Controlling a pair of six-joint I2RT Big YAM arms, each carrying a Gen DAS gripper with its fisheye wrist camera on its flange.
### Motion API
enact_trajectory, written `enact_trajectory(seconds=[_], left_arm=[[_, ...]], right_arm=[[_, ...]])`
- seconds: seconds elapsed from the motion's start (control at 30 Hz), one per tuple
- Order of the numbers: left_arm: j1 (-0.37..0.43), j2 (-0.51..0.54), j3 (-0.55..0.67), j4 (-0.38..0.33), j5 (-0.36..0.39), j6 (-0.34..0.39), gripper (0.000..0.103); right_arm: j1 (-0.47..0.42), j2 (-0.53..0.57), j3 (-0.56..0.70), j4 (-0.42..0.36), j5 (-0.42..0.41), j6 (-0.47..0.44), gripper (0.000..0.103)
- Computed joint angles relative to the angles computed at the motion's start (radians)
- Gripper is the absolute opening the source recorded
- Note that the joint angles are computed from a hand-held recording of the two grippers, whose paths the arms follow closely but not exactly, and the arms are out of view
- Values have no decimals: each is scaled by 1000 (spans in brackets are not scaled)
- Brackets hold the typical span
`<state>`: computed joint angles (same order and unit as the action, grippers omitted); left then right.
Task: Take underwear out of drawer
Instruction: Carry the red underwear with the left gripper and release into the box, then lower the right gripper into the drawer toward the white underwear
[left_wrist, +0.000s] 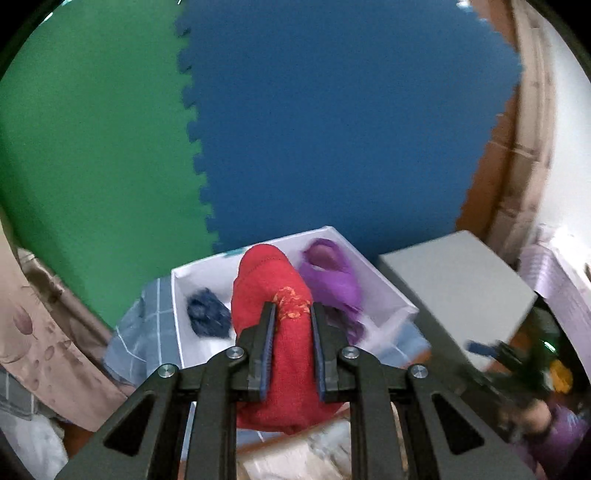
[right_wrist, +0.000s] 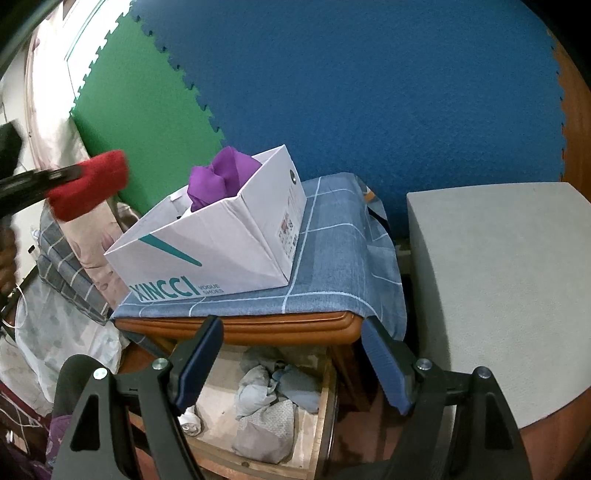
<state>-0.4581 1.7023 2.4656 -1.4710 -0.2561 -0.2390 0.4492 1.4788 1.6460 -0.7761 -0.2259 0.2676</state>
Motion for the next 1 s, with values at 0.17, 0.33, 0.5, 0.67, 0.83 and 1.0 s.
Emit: enact_trajectory(seconds=[0.17, 0.33, 0.5, 0.67, 0.83, 1.0], left_arm=[[78, 169, 154, -94, -10, 30, 16], [111, 182, 71, -67, -33, 30, 16], [130, 153, -28, -29, -23, 24, 19], [129, 118, -97, 20, -71, 20, 65], [114, -13, -267, 190, -120, 21, 86], [104, -228, -541, 369, -175, -39, 103]], right_arm=[[-2, -2, -1, 1, -6, 2, 79], [-4, -2, -1, 0, -9, 1, 79], [-3, 1, 3, -3, -9, 2, 79], [3, 7, 12, -17, -2, -6, 79], [15, 16, 25, -39, 25, -38, 79], [41, 27, 44, -71, 69, -103, 79]])
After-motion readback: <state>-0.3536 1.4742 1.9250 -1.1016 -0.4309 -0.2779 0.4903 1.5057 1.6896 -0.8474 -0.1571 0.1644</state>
